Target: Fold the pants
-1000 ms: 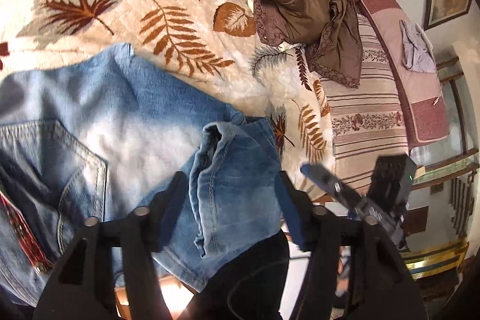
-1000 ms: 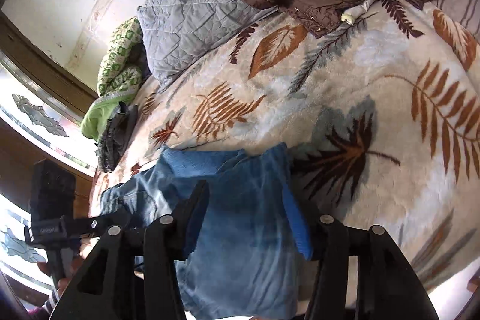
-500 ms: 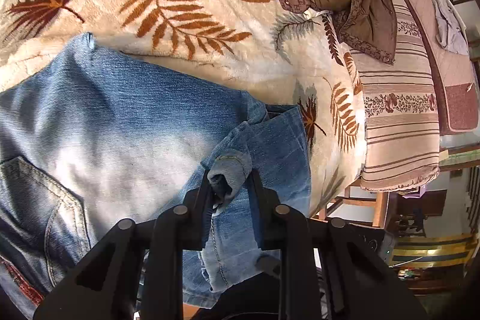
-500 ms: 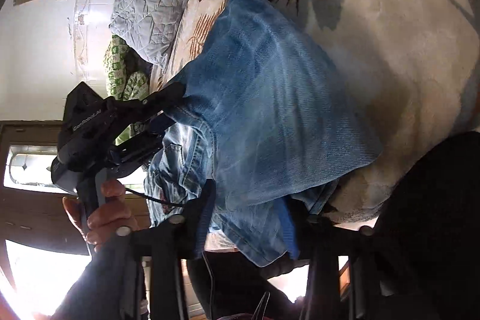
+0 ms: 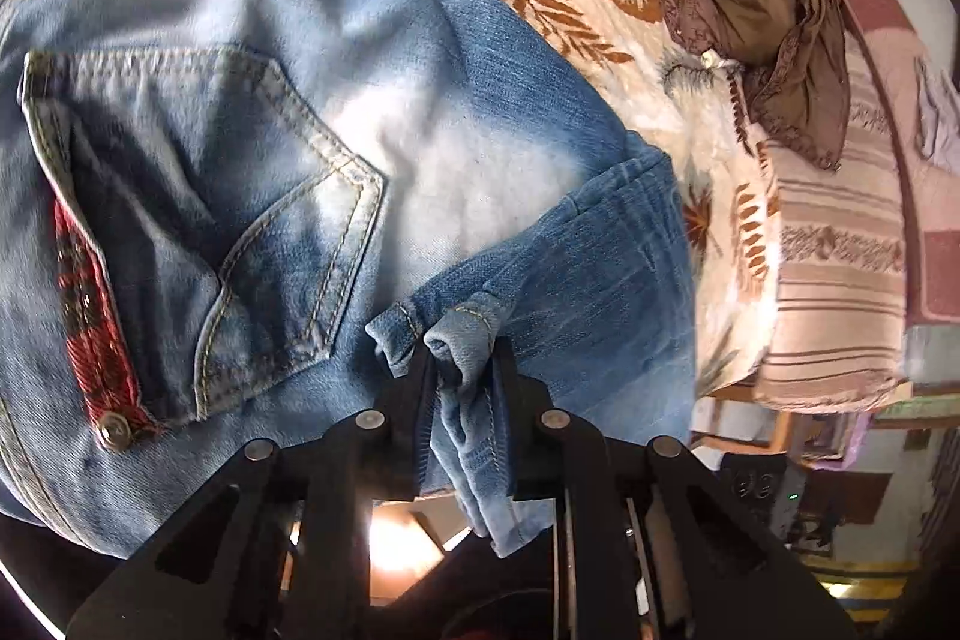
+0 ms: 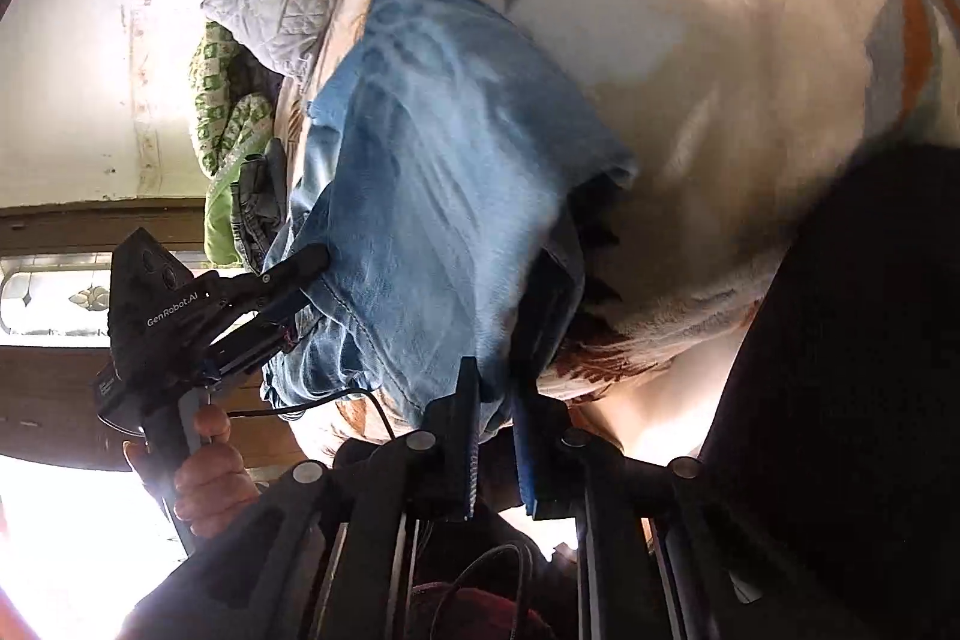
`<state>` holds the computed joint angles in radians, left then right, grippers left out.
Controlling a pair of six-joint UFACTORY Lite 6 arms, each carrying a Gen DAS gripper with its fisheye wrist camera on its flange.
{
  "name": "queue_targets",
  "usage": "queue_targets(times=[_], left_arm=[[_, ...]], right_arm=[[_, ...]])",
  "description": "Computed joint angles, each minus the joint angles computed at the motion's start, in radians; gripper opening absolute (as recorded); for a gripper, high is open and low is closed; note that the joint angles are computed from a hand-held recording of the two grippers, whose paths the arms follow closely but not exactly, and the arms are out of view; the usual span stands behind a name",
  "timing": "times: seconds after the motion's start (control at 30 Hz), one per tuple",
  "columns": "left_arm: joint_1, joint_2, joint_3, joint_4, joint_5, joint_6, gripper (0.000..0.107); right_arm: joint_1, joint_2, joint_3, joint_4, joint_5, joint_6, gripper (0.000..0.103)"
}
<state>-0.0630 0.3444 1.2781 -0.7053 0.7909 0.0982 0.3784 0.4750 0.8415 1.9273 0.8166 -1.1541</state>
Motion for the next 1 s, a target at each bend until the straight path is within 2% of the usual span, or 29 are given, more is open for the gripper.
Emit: queue_targets(times=[0.03,0.07,0.1,0.13,0.17,0.27,0.37,0.5,0.53,0.57,0.6,0.63,0.67,0.77,0.83,1.0], left_arm=[[0.02,-0.035,-0.034,-0.044,0.004,0.048,0.018],[0.028,-0.081,-0.07,-0.05,-0.01,0.061,0.029],[0.029,-0.124,-0.099,-0.028,-0.035,0.043,0.039],[0.028,-0.156,-0.125,-0.016,-0.062,0.037,0.061],[0.028,-0.172,-0.142,-0.017,-0.081,0.043,0.071],[0.041,-0.125,-0.143,-0.101,-0.075,0.107,0.071],[0.024,-0.051,-0.108,-0.111,-0.079,0.104,0.071],[-0.021,0.001,-0.043,-0.129,-0.094,0.126,0.069],[-0.029,0.006,-0.034,-0.134,-0.096,0.125,0.055],[-0.033,0.012,-0.025,-0.146,-0.081,0.129,0.032],[-0.03,0.014,-0.025,-0.177,-0.054,0.155,0.024],[-0.032,0.002,-0.034,-0.192,-0.046,0.169,0.022],[-0.044,-0.016,-0.038,-0.165,-0.061,0.155,0.02],[-0.069,-0.011,0.006,-0.12,-0.058,0.112,0.017],[-0.084,0.039,0.101,-0.084,-0.042,0.077,0.017],[-0.124,0.262,0.526,0.05,0.061,-0.076,0.016]], right_arm=[[0.002,-0.007,-0.015,0.004,0.012,-0.007,0.037],[0.004,-0.025,-0.04,0.015,0.029,-0.037,0.048],[0.009,-0.05,-0.064,0.035,0.028,-0.071,0.052],[0.02,-0.064,-0.07,0.048,0.008,-0.086,0.056],[0.031,-0.068,-0.066,0.053,-0.019,-0.087,0.058],[0.049,0.006,0.009,0.057,-0.045,-0.062,0.061],[0.059,0.105,0.096,0.059,-0.046,-0.02,0.061],[0.067,0.196,0.129,0.137,0.065,-0.077,0.061],[0.067,0.21,0.127,0.154,0.089,-0.094,0.058],[0.062,0.22,0.118,0.168,0.116,-0.104,0.05],[0.054,0.222,0.103,0.18,0.145,-0.116,0.041],[0.04,0.215,0.074,0.19,0.187,-0.148,0.015],[0.037,0.192,0.059,0.193,0.194,-0.158,0.011],[0.024,0.101,-0.002,0.194,0.198,-0.195,0.011],[0.017,0.053,-0.016,0.194,0.193,-0.199,0.01],[-0.037,0.012,0.041,0.172,0.188,-0.145,0.01]])
